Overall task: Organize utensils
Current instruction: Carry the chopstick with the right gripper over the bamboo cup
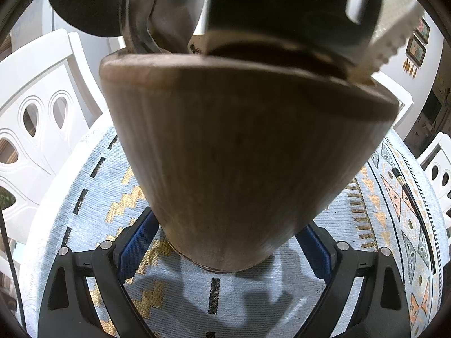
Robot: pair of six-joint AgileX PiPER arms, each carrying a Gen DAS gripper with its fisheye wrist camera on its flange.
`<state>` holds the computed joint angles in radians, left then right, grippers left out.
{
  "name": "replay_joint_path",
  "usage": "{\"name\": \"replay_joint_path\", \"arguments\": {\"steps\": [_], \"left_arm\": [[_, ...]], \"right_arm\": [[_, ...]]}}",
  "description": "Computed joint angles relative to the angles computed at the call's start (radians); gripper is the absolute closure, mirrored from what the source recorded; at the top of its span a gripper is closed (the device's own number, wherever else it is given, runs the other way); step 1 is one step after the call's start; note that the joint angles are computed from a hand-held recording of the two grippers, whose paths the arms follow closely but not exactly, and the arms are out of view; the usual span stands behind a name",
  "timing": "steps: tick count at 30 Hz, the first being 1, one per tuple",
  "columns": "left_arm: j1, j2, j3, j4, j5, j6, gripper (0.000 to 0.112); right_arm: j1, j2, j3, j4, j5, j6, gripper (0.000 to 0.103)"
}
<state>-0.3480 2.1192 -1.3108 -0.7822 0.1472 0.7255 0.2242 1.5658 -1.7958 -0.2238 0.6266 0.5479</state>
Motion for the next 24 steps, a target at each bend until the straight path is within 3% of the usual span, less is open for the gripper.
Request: {"name": "replay_joint_path", "arguments": {"steps": [3, 5, 12, 24], "left_arm": [[0.0, 0.001, 0.0, -0.002, 0.0, 0.003, 0.018], [-0.005, -0.009, -0.001, 0.078, 0.004, -0.079, 0.018], [-0.006, -0.01, -0.002, 0.079, 0.006, -0.084, 0.018], [-0.006, -0.009, -0.004, 0.086, 0.008, -0.092, 0.018]], "right_arm": [[0.097, 0.071, -0.076, -0.199, 0.012, 0.173, 0.097], [0.14, 0.115, -0.113, -0.291, 0.025, 0.255, 0.097], [0.195, 0.208, -0.114, -0.443, 0.02, 0.39, 0.097], [0.188, 0.208, -0.05, -0.505, -0.007, 0.512, 0.097]]}}
